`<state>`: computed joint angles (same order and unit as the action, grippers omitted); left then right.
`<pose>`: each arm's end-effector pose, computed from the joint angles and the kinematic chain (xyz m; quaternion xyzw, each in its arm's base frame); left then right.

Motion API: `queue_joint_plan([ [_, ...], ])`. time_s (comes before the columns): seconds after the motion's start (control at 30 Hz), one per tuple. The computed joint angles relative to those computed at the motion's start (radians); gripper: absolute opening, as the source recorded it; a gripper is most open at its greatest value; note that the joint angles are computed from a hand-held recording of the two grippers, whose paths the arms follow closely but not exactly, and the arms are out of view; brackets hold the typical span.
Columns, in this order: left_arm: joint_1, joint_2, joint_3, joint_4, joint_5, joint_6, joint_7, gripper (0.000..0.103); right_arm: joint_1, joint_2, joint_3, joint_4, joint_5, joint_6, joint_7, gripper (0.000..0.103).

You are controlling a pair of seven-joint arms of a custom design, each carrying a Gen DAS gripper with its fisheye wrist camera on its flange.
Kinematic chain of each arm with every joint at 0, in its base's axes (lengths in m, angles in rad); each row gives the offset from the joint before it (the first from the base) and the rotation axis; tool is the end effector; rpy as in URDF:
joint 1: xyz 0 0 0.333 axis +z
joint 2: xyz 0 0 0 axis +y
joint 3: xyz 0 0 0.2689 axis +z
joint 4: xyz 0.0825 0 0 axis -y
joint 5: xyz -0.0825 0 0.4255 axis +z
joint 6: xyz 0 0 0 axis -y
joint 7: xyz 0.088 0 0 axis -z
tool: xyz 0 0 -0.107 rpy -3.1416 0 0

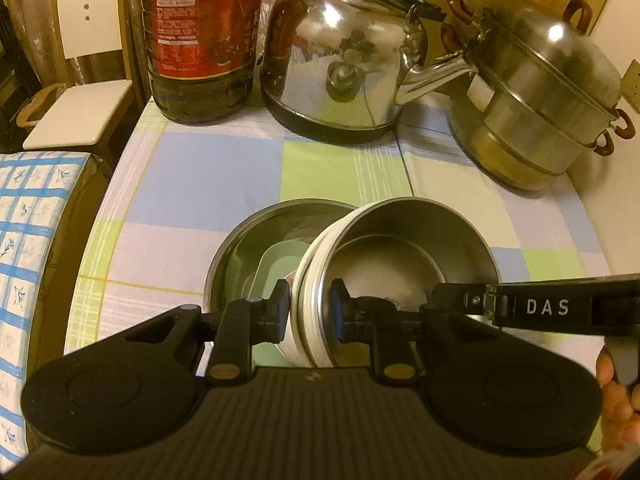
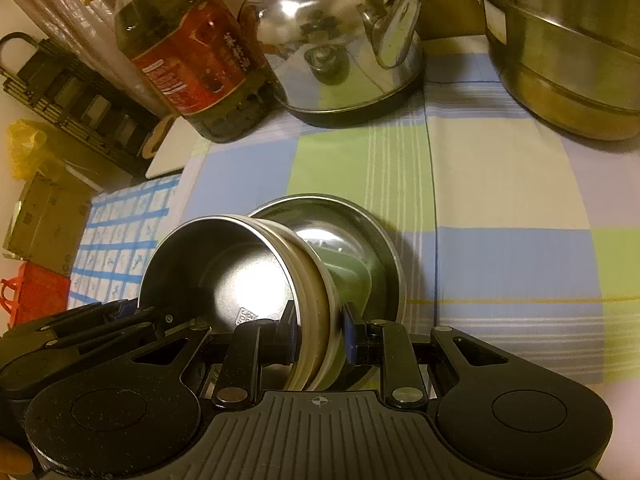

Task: Organize plates and bowls
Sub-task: 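Lower the nested bowls onto the saucer on the steel plate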

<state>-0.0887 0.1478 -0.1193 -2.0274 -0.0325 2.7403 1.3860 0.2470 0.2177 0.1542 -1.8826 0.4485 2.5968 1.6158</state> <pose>0.6363 -0.1315 0.3703 -0.6821 0.6757 -0.2424 0.1397 0.6261 0.2519 0.3815 -0.6812 0.6700 0.0200 0.2944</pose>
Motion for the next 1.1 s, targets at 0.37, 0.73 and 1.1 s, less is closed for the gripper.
queue_joint_plan([
  [0.37, -0.002, 0.092, 0.018, 0.105, 0.016, -0.081, -0.008, 0.019, -0.024, 0.134, 0.01, 0.159, -0.02, -0.113, 0.034, 0.023],
  [0.73, 0.01, 0.13, 0.021, 0.134, 0.003, -0.11, -0.012, 0.019, -0.021, 0.193, 0.02, 0.22, -0.052, -0.147, 0.061, 0.023],
  [1.1, 0.01, 0.152, 0.023, 0.147, -0.006, -0.109, 0.006, 0.019, -0.028, 0.218, 0.027, 0.237, -0.057, -0.149, 0.081, 0.023],
])
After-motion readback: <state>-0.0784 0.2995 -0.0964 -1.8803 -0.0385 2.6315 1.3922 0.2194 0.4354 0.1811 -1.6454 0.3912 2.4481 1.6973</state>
